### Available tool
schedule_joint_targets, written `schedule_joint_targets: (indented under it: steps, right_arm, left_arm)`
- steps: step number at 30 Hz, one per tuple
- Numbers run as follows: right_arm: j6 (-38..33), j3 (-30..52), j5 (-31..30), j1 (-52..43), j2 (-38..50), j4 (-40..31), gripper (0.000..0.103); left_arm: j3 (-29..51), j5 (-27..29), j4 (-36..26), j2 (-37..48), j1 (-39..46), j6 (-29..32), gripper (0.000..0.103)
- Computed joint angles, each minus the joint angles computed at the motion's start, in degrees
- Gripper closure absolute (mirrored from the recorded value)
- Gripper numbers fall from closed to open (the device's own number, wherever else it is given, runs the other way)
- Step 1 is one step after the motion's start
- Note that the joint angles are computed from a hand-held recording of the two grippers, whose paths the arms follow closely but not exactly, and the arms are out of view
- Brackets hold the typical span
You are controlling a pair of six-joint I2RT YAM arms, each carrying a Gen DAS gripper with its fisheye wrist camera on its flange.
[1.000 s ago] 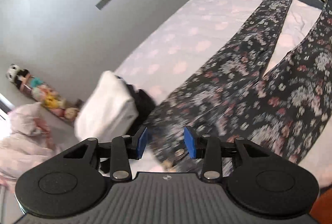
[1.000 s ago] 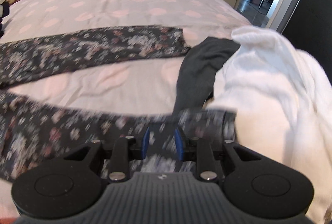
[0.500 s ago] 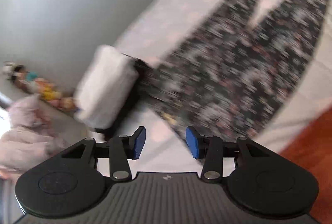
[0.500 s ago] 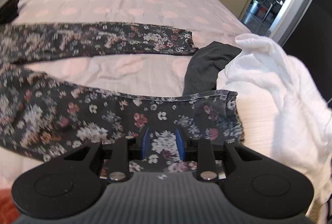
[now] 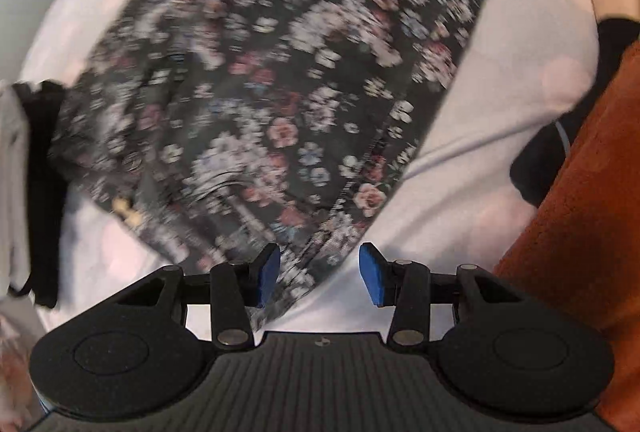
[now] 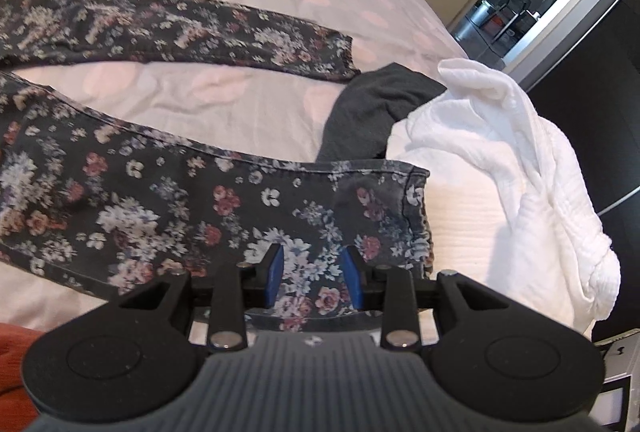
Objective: Fold clothes
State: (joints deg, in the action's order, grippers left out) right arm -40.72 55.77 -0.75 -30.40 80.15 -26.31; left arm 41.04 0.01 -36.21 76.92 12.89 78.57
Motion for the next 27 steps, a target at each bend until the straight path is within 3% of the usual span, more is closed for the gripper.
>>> schedule_joint_targets:
  steps: [3, 9, 11, 13, 15, 20, 24, 27]
  right_arm:
    - [-0.2, -2.3, 2.6, 0.5, 0.4, 6.3, 0.067]
    - [-3.3, -2.0, 4.3, 0.1, 3.2, 9.7, 0.067]
    - [-4.4, -2.5, 4.5, 0.0, 3.6, 11.2, 0.067]
    - [-5.0, -2.5, 4.8, 0.1, 4.2, 11.9, 0.067]
    - [-6.9, -4.0, 4.6, 0.2, 3.9, 14.1, 0.067]
    - [-19.3, -7.9, -0.8, -0.6, 1.8, 16.5, 0.067]
    - [-29.8, -8.5, -1.7, -0.9, 0.8, 14.6, 0.067]
    - [-36.1, -9.0, -2.2, -1.5, -0.1, 14.2, 0.065]
  left_arm:
    - [-2.1, -1.6, 3.6, 2.4, -2.0, 1.5, 0.051]
    - [-8.3, -1.0, 14.3, 3.6, -2.5, 3.4, 0.05]
    - [-8.4, -0.4, 14.9, 3.8, -2.1, 3.9, 0.05]
    - [-8.1, -0.2, 14.8, 3.9, -2.1, 3.3, 0.054]
    - [-8.5, -0.2, 15.5, 3.5, -2.6, 2.4, 0.066]
    - [-9.8, -0.8, 17.0, 2.7, -3.4, 1.7, 0.075]
    - [-10.4, 0.1, 17.3, 0.6, -3.1, 0.0, 0.093]
    - [-12.2, -0.4, 17.7, -2.3, -3.7, -1.2, 0.093]
